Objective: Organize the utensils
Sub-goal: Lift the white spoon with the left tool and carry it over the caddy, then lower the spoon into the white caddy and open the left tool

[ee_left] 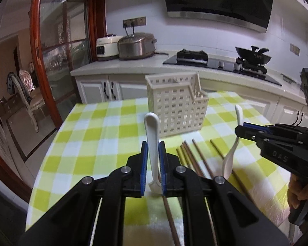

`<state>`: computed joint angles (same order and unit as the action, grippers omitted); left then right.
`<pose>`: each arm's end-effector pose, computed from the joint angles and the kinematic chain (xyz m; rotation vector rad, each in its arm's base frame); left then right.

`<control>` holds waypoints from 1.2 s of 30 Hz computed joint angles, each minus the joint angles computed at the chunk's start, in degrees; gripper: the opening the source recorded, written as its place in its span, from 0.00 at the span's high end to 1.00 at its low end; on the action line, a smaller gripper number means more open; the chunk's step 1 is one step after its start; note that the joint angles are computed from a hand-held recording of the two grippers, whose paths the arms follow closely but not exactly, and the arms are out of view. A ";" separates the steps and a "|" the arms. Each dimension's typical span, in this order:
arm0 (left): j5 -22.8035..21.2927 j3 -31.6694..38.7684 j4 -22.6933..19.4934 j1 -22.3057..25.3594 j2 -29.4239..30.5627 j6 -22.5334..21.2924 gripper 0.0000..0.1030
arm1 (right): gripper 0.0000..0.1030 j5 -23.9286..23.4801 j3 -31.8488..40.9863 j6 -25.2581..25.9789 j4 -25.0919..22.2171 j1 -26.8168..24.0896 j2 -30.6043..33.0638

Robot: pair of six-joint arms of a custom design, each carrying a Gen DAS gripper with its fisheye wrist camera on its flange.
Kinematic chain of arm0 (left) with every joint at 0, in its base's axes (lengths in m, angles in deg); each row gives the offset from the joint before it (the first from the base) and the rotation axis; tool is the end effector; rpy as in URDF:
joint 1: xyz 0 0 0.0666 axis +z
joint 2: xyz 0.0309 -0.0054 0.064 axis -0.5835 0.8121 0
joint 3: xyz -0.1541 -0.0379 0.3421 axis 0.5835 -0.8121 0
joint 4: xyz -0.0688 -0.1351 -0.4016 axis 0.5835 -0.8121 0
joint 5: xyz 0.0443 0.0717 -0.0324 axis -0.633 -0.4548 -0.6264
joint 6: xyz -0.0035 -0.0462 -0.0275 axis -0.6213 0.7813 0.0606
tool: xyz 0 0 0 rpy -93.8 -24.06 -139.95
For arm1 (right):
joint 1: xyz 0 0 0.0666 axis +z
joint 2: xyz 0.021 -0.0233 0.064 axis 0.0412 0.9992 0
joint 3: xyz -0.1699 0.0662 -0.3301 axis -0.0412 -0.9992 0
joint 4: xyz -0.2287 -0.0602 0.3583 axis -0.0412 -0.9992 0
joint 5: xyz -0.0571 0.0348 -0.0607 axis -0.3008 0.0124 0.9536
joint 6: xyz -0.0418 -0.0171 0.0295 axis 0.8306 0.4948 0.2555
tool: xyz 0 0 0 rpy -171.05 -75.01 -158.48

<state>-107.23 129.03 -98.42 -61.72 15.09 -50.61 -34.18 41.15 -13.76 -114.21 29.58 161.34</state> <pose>0.4346 -0.1981 0.4765 0.0456 2.1433 0.0260 0.5248 0.2711 0.4477 -0.4212 2.1992 0.3687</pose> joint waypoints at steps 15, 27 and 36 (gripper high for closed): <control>1.94 26.21 -3.10 3.17 13.05 -8.15 0.90 | 0.83 1.29 23.80 3.75 -2.91 -2.02 12.36; 5.96 40.57 -5.51 7.51 26.49 -5.93 0.90 | 0.83 -0.98 42.36 3.54 -7.30 -3.39 26.18; 9.33 39.48 -7.12 9.49 30.47 -5.40 0.86 | 0.82 -2.75 46.85 3.56 -11.88 -3.63 32.08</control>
